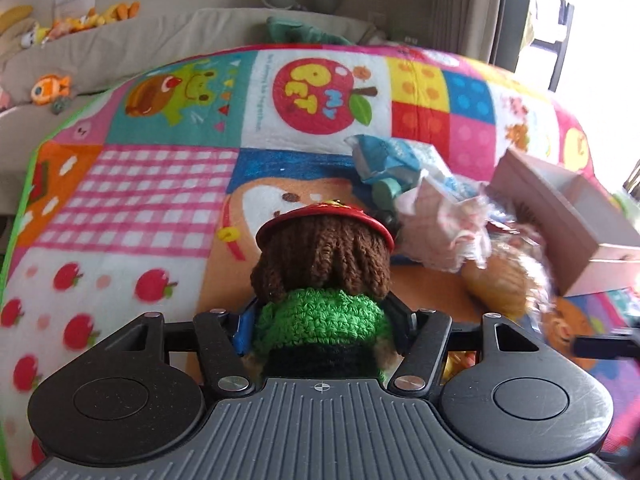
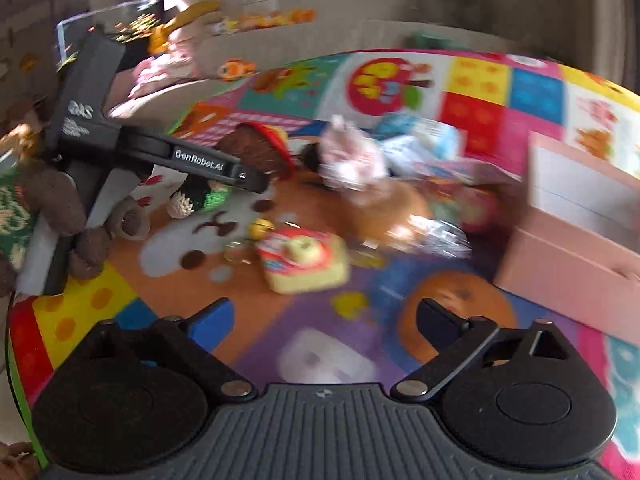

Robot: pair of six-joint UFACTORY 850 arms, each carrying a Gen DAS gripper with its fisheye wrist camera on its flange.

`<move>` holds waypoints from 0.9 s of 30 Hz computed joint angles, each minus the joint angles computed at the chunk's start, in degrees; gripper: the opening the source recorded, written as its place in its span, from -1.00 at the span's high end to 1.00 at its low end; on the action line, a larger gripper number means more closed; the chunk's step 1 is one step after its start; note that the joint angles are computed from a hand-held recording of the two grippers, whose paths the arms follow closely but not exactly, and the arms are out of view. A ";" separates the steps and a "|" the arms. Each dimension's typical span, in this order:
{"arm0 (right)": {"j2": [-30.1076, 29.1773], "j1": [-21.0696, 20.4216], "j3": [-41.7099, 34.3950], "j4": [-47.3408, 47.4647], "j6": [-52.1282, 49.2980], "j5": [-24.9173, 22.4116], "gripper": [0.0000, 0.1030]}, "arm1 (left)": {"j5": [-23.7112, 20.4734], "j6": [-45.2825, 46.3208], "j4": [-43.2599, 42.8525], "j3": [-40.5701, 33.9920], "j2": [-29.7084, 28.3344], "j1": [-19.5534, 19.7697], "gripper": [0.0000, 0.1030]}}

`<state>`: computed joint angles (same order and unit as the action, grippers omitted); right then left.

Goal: Organize objects
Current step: 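Grasp the crocheted doll with the left tool while the right tool grasps the Hello Kitty keychain, then carry the doll into the pink box with the left tool while the right tool drops the keychain in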

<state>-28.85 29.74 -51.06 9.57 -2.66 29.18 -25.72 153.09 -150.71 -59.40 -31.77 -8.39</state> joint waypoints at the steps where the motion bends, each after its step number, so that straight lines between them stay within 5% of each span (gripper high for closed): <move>1: -1.52 0.68 -2.13 1.94 -2.45 -0.84 -0.72 | -1.00 -1.31 1.30 1.31 1.07 0.48 -0.29; 4: -4.83 1.20 -7.46 5.06 -4.97 -4.38 -0.51 | -3.04 -4.32 4.83 4.41 3.66 1.62 -0.28; 7: -4.49 0.42 -8.37 2.19 -1.65 -6.55 -0.10 | -4.13 -5.17 6.52 7.26 6.22 2.09 -0.27; 15: 10.99 -3.36 8.63 -8.23 8.37 -3.36 -0.10 | -5.95 -15.59 21.31 9.70 11.53 -1.37 -0.27; 21: 24.30 -4.97 22.88 13.11 -7.43 7.73 -0.10 | -7.36 -23.24 23.36 -0.55 7.61 -10.18 -0.27; 27: 27.39 -8.38 27.52 14.13 -3.11 14.60 -0.10 | -1.64 -18.48 2.70 -18.32 -4.35 -19.51 -0.29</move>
<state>-1.46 21.36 -23.54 23.69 -5.77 43.78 -27.35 134.61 -148.01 -77.72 -36.11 -27.91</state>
